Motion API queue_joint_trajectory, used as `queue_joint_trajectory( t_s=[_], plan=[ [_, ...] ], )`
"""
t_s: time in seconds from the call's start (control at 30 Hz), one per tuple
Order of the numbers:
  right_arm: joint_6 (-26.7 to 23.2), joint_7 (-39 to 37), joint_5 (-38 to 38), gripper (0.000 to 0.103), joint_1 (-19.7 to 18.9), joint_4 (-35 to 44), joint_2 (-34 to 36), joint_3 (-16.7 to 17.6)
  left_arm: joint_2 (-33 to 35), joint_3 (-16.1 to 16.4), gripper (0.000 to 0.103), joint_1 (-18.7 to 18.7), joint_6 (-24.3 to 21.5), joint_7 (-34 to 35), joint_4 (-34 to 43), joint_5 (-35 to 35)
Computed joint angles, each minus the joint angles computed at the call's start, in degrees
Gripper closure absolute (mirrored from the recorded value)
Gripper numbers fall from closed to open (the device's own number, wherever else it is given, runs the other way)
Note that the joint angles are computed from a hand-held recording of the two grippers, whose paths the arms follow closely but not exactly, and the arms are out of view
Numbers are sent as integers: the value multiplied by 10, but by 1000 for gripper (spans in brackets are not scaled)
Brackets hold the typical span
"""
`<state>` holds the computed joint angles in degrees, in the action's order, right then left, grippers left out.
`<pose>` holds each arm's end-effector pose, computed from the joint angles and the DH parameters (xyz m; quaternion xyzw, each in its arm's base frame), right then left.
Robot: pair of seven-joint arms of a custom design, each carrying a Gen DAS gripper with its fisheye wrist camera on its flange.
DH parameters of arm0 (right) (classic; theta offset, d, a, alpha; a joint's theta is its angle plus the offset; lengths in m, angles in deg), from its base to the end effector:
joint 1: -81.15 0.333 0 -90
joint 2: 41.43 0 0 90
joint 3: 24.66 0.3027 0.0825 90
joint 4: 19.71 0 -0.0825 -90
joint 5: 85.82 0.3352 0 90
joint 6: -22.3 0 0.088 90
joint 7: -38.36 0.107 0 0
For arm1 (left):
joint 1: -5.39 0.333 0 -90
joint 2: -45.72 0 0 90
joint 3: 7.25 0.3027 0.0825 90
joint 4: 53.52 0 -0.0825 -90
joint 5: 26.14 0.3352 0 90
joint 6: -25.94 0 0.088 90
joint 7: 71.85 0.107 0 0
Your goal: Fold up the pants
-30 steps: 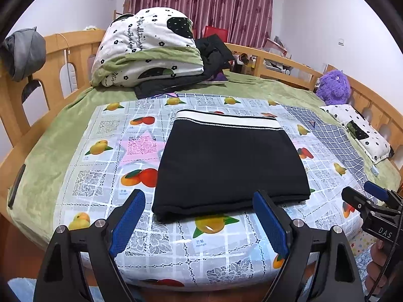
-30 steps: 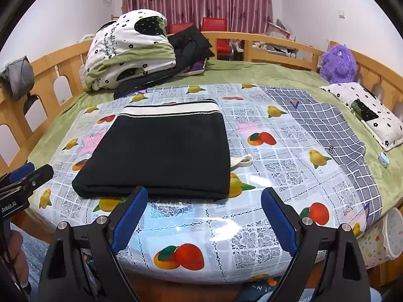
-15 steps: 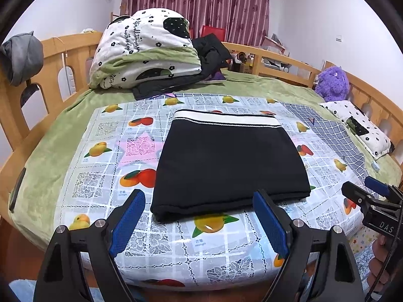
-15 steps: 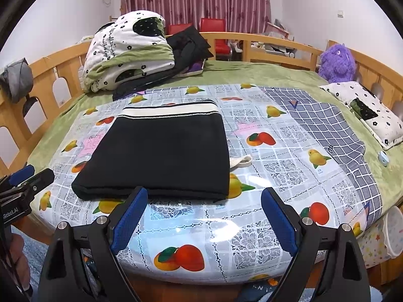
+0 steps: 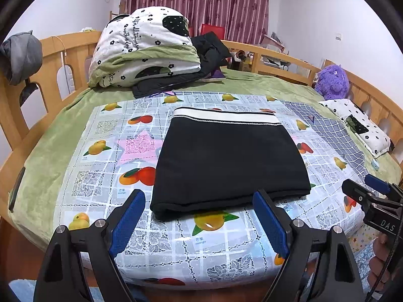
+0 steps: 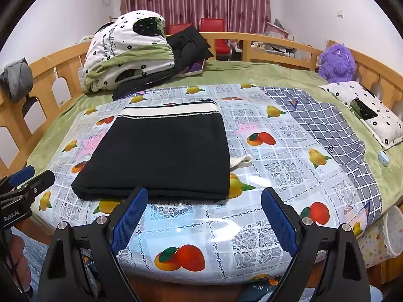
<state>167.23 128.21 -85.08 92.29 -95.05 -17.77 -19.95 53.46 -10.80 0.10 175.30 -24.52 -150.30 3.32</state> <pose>0.6566 0.1724 0.5957 -0.7271 0.5642 -0.2206 0.3231 0.5964 -0.1007 0.6014 -0.7184 0.5545 -0.2831 0.3103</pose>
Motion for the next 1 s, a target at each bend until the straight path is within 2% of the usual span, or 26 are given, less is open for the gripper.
queue_joint_trajectory(
  t_s=[0.7,0.8,1.0],
  plan=[
    [12,4,-5,12,4,-26,-19,0,-15,-2,16,0,-1,-21,-16,16],
    [20,3,-1,12,3,-44,-33,2,-26,-6,16,-1,-8,-29,-22,32],
    [36,-2,10,12,-1,-99,-78,3,-50,-21,16,4,-17,-17,-40,19]
  ],
)
